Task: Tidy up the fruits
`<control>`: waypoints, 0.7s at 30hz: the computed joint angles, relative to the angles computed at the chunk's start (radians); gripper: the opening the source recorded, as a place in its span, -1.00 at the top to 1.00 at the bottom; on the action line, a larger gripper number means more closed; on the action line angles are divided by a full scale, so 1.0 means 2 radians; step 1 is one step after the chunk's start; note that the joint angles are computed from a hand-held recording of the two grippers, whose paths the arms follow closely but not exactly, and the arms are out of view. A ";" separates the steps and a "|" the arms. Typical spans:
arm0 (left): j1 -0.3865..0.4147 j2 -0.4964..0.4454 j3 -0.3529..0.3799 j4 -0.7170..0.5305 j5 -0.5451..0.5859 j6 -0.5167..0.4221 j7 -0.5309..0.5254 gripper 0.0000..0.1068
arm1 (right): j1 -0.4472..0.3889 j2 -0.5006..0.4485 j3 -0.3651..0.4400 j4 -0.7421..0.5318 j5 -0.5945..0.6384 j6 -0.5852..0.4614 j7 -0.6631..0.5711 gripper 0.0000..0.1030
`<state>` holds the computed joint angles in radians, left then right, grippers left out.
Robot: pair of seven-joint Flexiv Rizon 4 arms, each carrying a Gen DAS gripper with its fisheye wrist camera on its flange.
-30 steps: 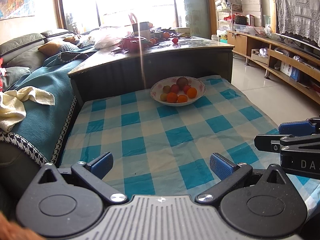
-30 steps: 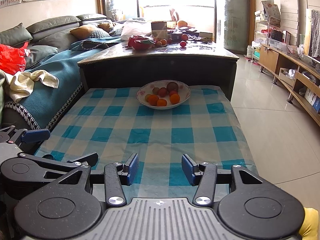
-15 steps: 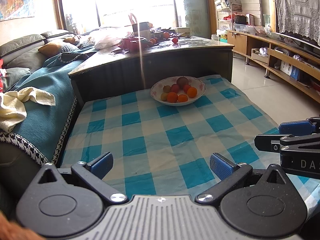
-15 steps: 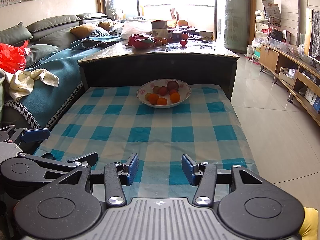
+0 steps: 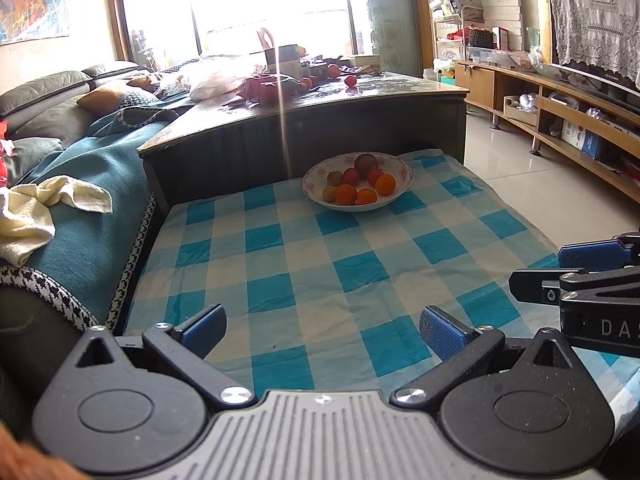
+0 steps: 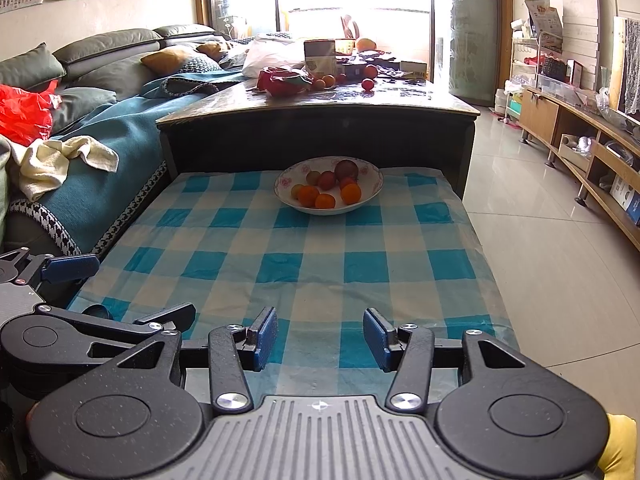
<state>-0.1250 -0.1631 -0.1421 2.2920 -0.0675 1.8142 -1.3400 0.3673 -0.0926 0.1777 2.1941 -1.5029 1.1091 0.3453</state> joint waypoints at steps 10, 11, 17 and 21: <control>-0.048 -0.005 0.048 -0.006 -0.009 0.008 0.010 -0.93 | 0.001 -0.001 0.000 0.001 -0.003 -0.002 0.005 0.14; -0.051 -0.006 0.050 -0.006 -0.010 0.007 0.011 -0.93 | 0.001 -0.002 0.000 0.001 -0.004 -0.003 0.007 0.14; -0.074 -0.011 0.071 -0.008 -0.019 0.017 0.020 -0.93 | 0.001 -0.001 0.000 0.002 -0.004 -0.002 0.006 0.12; -0.071 -0.012 0.066 -0.007 -0.023 0.019 0.025 -0.93 | 0.001 -0.001 0.001 0.002 -0.002 -0.004 0.005 0.11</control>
